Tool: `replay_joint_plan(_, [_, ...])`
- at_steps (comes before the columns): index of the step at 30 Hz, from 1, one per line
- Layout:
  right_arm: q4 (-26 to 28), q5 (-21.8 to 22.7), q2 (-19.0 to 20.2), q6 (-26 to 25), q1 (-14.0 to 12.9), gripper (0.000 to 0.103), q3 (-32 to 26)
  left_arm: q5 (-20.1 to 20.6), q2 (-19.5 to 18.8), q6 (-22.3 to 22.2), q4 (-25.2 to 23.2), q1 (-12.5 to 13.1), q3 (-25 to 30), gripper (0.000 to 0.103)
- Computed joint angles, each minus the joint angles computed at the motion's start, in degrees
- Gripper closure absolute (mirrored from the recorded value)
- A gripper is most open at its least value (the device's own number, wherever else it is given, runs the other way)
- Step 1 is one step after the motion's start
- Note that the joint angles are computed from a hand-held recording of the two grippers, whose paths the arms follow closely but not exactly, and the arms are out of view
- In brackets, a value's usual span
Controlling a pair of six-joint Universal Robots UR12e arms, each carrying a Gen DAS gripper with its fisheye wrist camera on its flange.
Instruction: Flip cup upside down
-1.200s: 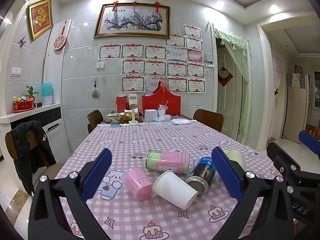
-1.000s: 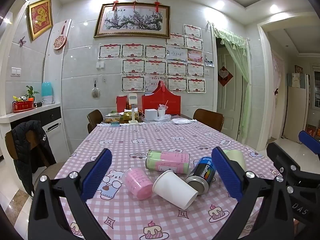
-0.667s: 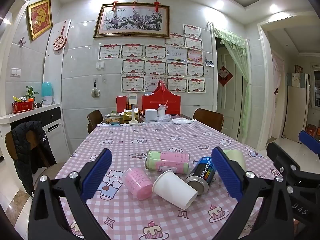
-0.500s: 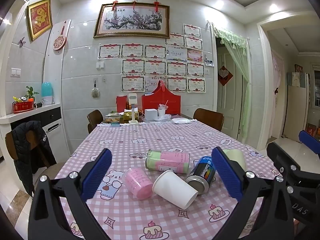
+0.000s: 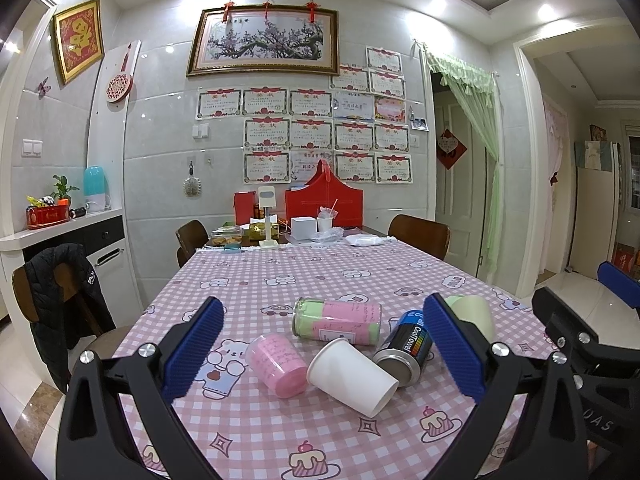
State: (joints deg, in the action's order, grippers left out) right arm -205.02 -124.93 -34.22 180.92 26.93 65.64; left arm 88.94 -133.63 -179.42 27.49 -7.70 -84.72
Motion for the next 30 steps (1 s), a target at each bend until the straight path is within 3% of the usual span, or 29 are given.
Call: replay_joint_plan(30, [1.66, 0.44, 0.53, 1.58, -0.51, 0.008, -0.43, 0.50, -0.52, 0.90, -1.39, -0.28, 0.59, 0.005])
